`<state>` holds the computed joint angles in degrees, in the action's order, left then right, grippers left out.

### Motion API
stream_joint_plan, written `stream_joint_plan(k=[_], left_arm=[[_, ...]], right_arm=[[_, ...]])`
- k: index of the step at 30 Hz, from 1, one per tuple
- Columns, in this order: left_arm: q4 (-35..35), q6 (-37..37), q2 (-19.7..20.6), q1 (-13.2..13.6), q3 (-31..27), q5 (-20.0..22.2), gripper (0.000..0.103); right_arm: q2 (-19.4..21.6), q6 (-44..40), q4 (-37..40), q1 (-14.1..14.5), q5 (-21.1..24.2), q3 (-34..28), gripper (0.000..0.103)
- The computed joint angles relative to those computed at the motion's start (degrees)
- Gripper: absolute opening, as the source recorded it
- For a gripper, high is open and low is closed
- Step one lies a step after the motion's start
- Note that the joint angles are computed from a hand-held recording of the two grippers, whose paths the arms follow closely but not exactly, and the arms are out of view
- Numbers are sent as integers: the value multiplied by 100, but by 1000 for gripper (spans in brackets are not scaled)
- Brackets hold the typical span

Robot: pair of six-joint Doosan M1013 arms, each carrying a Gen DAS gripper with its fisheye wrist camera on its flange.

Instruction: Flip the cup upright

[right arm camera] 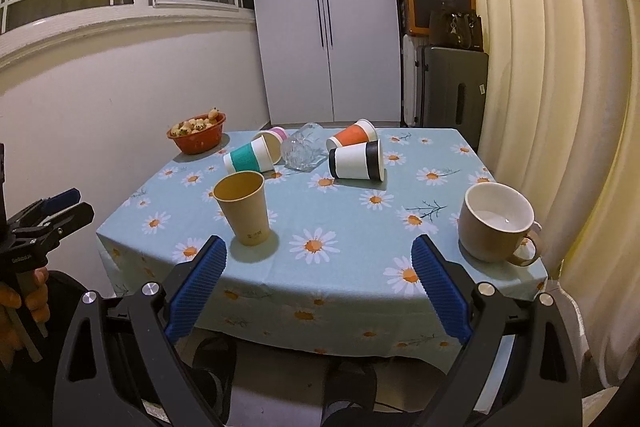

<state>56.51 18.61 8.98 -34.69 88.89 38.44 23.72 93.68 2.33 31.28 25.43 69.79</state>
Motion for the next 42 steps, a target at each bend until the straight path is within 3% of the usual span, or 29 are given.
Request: stream_joint_plan(k=[42], left_arm=[[-379,395,86,11,-103,4,96]], right_arm=[[68,186,-543,94,81,-46,93]])
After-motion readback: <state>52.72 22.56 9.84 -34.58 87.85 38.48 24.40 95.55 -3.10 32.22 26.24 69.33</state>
